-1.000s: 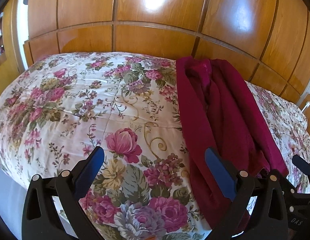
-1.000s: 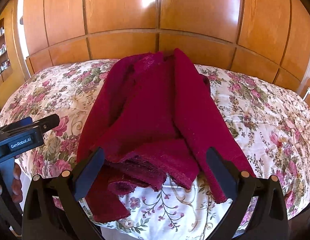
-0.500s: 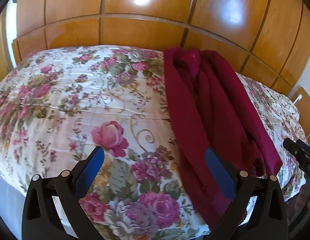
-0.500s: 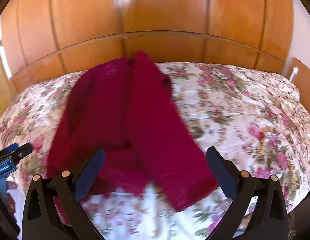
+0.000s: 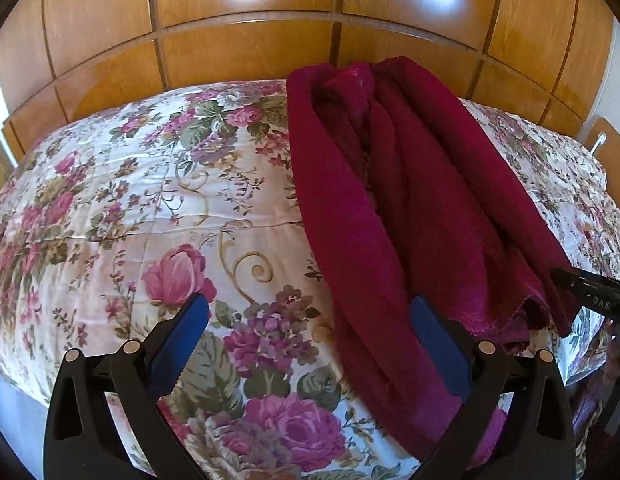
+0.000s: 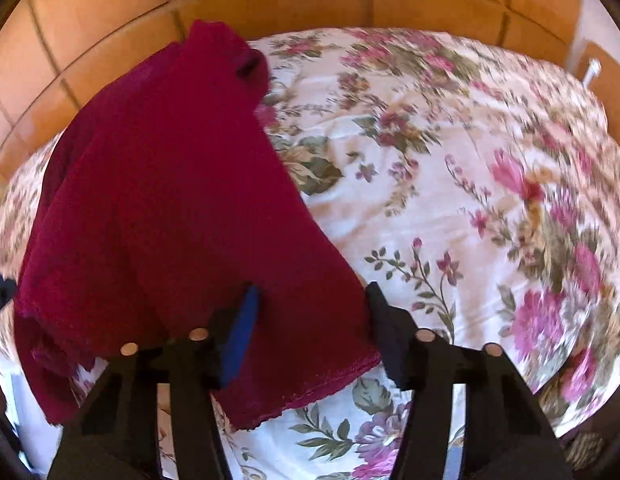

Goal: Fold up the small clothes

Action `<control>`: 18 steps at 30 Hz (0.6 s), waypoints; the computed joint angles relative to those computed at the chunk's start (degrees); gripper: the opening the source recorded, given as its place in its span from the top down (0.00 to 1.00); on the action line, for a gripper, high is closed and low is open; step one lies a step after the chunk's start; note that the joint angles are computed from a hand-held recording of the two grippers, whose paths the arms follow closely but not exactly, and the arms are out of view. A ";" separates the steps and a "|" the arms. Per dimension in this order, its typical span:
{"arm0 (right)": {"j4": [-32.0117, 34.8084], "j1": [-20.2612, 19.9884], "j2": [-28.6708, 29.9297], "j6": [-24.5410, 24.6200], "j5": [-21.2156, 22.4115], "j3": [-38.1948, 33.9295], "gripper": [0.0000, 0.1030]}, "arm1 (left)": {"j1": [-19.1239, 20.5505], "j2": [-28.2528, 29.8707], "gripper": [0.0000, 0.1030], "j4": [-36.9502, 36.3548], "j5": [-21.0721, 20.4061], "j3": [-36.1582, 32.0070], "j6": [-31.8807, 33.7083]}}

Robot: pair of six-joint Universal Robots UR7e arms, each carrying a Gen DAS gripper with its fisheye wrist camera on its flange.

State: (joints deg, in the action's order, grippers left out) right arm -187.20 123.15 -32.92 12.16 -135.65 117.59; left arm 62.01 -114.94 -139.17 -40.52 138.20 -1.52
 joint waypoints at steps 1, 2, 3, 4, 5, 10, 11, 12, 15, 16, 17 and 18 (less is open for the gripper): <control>0.07 0.19 0.11 -1.20 -0.04 -0.16 0.66 | 0.39 0.41 0.05 -0.24 -0.43 -0.21 0.05; 0.34 0.53 0.05 -3.03 -0.21 -0.19 0.72 | 0.97 0.83 0.12 -0.45 -1.39 -0.49 0.10; 0.56 0.83 0.26 -4.40 -0.72 -0.49 0.88 | 1.32 1.19 0.17 -0.63 -1.84 -0.62 0.11; 0.66 1.16 0.36 -5.86 -1.66 -0.71 0.91 | 2.05 1.88 0.30 -0.41 -2.70 -1.02 0.12; 1.32 1.52 0.00 -7.47 -2.34 -0.76 0.91 | 2.96 2.49 0.36 -0.09 -4.04 -1.54 0.21; 0.11 2.76 -1.50 -15.24 -7.28 -1.63 0.92 | 7.71 4.30 0.77 0.40 -13.61 -3.74 1.74; -0.80 2.90 -1.42 -17.33 -8.93 -2.33 0.92 | 8.08 4.35 0.86 0.17 -14.98 -3.91 2.34; -1.59 2.98 -1.21 -19.14 -10.44 -3.10 0.92 | 8.08 4.28 0.92 -0.43 -15.60 -3.91 2.90; -9.53 2.98 1.53 -30.17 -18.73 -7.46 0.92 | 8.40 3.66 0.94 -1.23 -17.67 -5.17 3.76; -11.46 2.62 1.90 -32.63 -20.06 -8.69 0.92 | 8.34 3.52 0.94 -1.42 -17.48 -5.68 4.08; -14.77 1.78 2.64 -36.57 -21.92 -10.74 0.92 | 8.22 3.28 0.94 -1.69 -16.66 -6.21 4.54; -17.83 1.03 3.56 -40.16 -23.31 -12.59 0.92 | 8.32 3.05 0.94 -2.42 -15.65 -7.17 5.21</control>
